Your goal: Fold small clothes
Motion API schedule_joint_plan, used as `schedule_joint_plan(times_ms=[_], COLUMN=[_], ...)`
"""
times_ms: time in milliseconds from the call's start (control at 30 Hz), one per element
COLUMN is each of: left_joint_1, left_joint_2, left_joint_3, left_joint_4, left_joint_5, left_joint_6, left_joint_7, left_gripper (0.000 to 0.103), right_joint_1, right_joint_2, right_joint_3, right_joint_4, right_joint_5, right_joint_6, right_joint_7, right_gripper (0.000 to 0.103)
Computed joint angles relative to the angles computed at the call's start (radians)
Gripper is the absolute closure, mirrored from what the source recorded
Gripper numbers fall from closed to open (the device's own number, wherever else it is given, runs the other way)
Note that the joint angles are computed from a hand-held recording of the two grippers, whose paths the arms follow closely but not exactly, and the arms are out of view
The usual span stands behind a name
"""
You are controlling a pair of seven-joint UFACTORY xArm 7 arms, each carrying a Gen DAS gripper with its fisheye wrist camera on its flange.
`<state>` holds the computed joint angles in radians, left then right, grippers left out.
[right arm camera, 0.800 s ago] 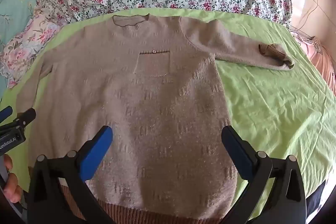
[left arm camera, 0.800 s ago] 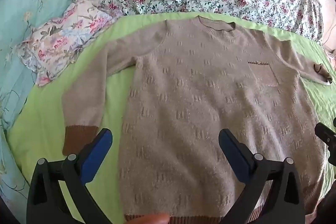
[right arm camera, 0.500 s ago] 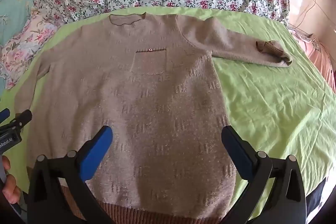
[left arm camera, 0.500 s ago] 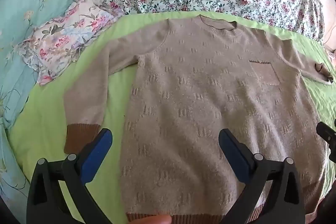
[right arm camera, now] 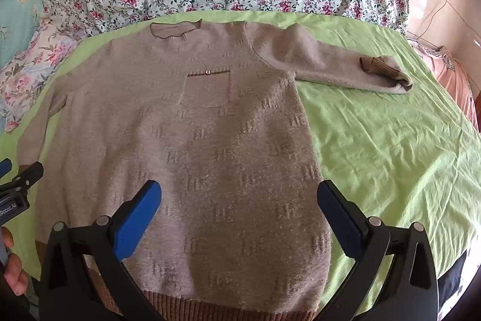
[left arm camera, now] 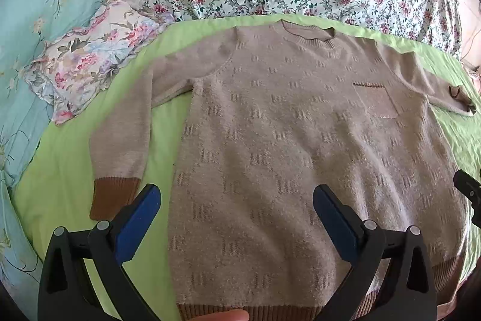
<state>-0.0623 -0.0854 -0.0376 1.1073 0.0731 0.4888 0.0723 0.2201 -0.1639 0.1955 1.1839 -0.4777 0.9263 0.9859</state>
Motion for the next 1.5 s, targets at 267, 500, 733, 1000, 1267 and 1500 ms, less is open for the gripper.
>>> schedule_joint_plan(times_ms=[267, 500, 733, 1000, 1267, 1500], left_joint_1=[-0.002, 0.002, 0.004, 0.005, 0.003, -0.002], left_joint_2=[0.017, 0.02, -0.017, -0.005, -0.001, 0.006], left_joint_3=[0.003, 0.014, 0.017, 0.004, -0.005, -0.005], left_joint_4=[0.029, 0.032, -0.027, -0.01, -0.022, -0.014], left_joint_5=[-0.027, -0.085, -0.117, -0.042, 0.047, 0.044], left_joint_6=[0.051, 0.067, -0.046, -0.016, -0.031, -0.036], left_joint_7=[0.033, 0.067, 0.053, 0.056, 0.017, 0.015], left_gripper=[0.001, 0.001, 0.001, 0.001, 0.001, 0.001], right_joint_1=[0.0, -0.001, -0.004, -0.006, -0.013, -0.022], right_joint_2=[-0.003, -0.003, -0.007, -0.006, -0.015, -0.016], right_joint_3=[0.0, 0.0, 0.0, 0.0, -0.006, -0.006], right_joint_4=[-0.003, -0.004, -0.009, -0.01, -0.028, -0.036], right_joint_5=[-0.004, -0.005, -0.008, -0.013, -0.005, -0.001], right_joint_6=[0.003, 0.003, -0.002, -0.004, -0.025, -0.043], right_joint_7=[0.005, 0.006, 0.009, 0.013, 0.009, 0.009], right_gripper=[0.0, 0.0, 0.0, 0.0, 0.0, 0.0])
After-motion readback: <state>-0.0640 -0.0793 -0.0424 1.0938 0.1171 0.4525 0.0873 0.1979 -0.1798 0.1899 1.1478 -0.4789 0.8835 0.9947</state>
